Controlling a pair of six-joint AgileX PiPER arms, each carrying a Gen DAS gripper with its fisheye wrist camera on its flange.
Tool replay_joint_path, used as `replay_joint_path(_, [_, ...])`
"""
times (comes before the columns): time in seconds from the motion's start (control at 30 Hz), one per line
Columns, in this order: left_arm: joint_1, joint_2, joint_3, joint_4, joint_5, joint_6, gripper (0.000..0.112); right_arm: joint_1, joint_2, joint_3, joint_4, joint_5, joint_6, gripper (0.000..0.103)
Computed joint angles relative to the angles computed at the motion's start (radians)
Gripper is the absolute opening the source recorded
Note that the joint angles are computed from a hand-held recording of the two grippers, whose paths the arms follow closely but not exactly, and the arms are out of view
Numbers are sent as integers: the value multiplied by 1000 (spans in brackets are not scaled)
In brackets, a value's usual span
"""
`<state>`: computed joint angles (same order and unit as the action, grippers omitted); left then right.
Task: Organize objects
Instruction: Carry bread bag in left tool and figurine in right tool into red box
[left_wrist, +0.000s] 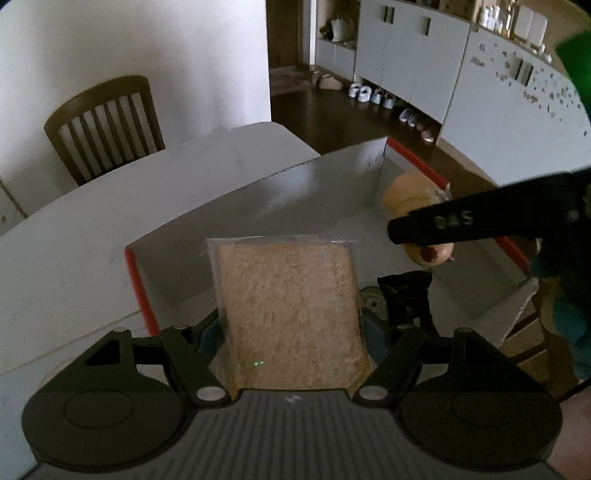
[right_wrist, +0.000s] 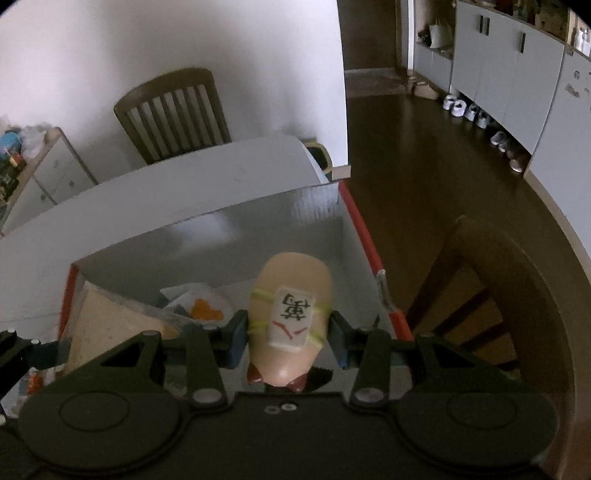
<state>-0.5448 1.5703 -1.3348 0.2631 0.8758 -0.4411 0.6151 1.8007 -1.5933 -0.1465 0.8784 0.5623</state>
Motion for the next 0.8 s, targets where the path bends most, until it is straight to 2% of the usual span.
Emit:
replay_joint_path(0.3, [-16,74,-9,3,-1,12,75,15,99,-67,12,35,-17,47])
replay_joint_path(0.57, [5,102,-14,-60,3,59,75,16,137,-94,29,70,-35,48])
replay_joint_path(0.8, [30,102,-6,-106,-10,75,75,15,131,-89,39,65,-22,53])
